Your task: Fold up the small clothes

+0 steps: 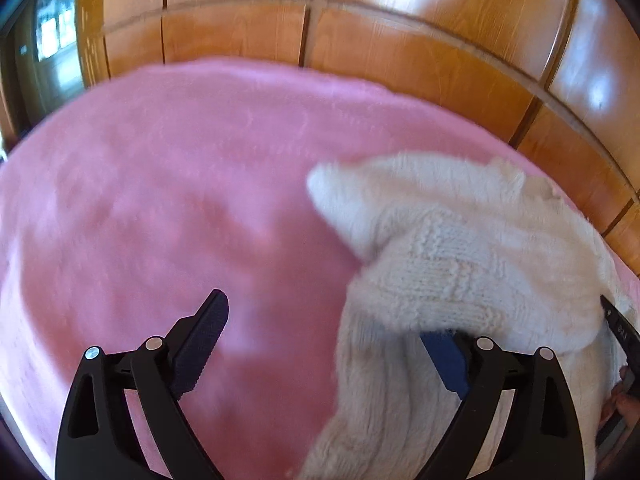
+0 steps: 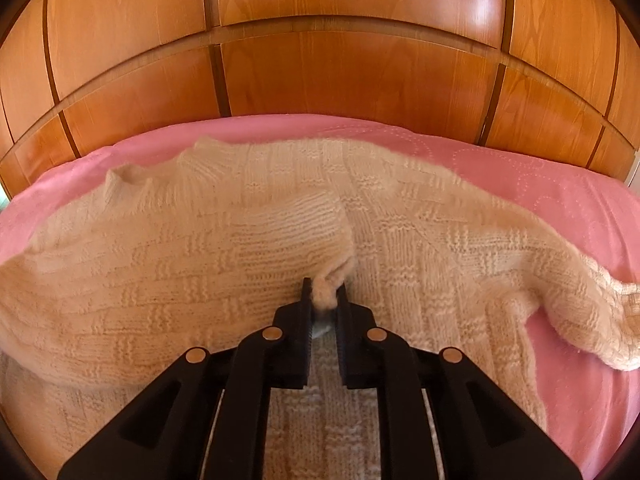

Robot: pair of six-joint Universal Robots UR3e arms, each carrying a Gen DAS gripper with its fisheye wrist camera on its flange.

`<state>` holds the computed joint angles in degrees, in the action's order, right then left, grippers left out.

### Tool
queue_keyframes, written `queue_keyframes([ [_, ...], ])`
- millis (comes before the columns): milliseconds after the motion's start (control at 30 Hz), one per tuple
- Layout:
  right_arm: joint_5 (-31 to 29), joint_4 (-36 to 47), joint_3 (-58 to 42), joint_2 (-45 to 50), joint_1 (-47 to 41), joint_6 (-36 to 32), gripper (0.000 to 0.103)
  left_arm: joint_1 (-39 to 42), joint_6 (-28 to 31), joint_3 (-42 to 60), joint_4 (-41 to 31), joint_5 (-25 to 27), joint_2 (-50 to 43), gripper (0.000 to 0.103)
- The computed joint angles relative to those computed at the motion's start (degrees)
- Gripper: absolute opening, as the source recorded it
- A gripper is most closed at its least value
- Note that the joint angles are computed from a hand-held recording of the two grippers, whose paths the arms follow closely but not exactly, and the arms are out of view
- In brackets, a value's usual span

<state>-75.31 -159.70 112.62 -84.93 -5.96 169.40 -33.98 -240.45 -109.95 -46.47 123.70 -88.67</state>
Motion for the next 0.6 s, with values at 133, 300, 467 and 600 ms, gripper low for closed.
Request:
queue_keyframes([
  [133,2.3,0.3,0.9,-0.7,-1.6,0.0,0.010,3.6,-1.2,1.7,-6.2,-0.4,-1.1,0.092],
  [300,4.1,0.6,1.0,-0.7,-2.7,0.4,0.011,2.1,-3.7,2.1,-12.0,0.6,-0.5,0.082],
  [467,4.4,0.5,1.2,-0.7,-2.9,0.5,0.011,-7.2,-9.5,1.8,-18.8,2.5,0.3,0.081],
  [600,4.4,0.4,1.2,-0.7,-2.9,0.6,0.012,-12.5,-11.7,-4.3,-13.3,3.7,6.0,0.081],
])
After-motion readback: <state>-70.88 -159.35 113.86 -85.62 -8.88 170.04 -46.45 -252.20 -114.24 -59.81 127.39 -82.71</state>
